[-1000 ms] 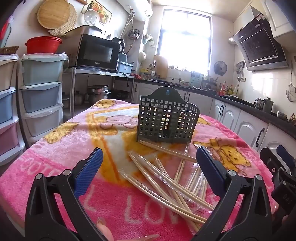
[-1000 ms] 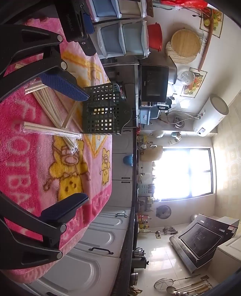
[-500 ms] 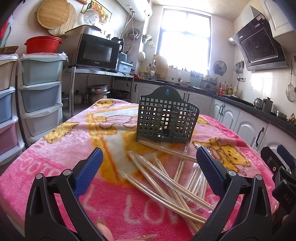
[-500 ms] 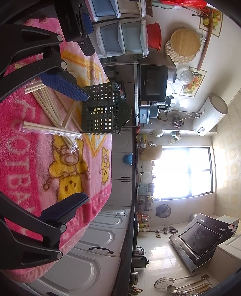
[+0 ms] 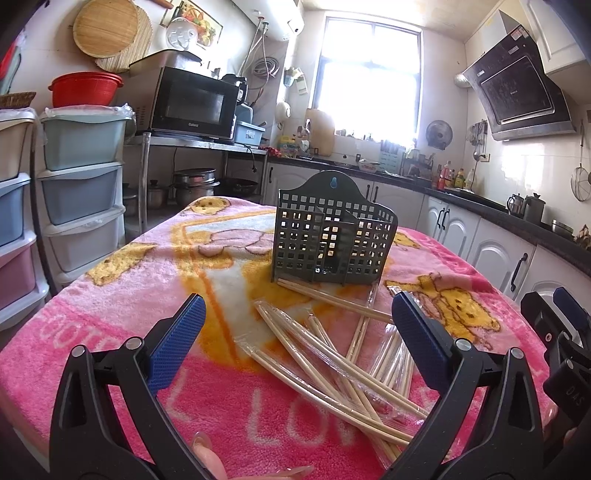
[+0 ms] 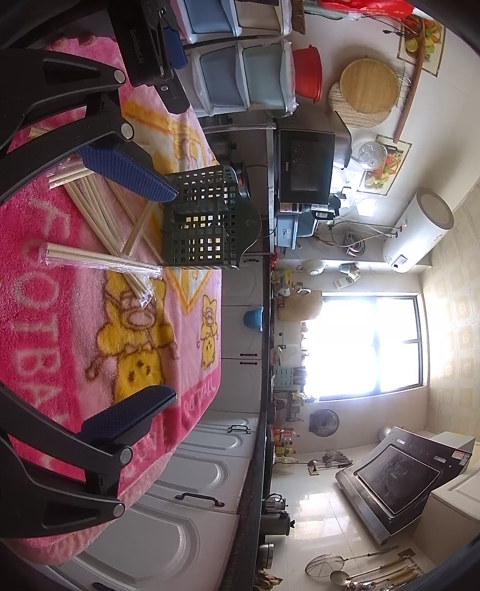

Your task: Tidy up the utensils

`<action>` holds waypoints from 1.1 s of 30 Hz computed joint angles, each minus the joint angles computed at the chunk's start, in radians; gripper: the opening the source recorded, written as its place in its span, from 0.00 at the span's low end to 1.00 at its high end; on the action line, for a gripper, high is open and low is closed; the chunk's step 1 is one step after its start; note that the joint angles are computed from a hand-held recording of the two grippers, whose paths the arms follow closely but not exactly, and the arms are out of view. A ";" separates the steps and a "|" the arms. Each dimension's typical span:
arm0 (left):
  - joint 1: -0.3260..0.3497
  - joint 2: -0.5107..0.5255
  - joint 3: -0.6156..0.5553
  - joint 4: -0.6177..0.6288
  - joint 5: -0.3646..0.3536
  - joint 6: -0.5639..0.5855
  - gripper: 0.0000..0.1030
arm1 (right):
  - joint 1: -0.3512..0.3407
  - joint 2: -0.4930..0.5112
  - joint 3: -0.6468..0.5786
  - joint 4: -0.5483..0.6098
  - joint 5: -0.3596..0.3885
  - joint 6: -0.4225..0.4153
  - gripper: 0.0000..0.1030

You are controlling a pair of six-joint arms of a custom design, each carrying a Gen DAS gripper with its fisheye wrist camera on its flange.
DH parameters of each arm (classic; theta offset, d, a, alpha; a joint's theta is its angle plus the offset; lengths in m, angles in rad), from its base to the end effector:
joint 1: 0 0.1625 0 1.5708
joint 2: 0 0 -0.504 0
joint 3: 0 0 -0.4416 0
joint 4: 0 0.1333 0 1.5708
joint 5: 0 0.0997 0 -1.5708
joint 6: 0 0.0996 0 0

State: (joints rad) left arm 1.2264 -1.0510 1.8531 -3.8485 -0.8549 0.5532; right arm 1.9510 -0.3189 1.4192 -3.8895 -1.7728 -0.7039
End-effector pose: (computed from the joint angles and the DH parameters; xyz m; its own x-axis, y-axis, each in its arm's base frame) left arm -0.0296 -0.6710 0.3746 -0.7751 -0.2595 -0.5761 0.5163 0.2654 -0.8142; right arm 0.4039 -0.7052 -0.0132 -0.6639 -0.3513 0.6602 -0.7316 0.1222 -0.6707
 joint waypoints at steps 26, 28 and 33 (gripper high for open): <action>0.032 -0.008 -0.066 0.086 0.024 -0.064 0.91 | 0.005 0.003 -0.053 0.178 0.026 -0.027 0.94; 0.035 -0.009 -0.079 0.109 0.030 -0.076 0.91 | 0.007 0.005 -0.065 0.196 0.021 -0.033 0.94; 0.049 -0.027 -0.101 0.213 0.012 -0.143 0.91 | 0.007 0.007 -0.100 0.245 0.016 -0.043 0.94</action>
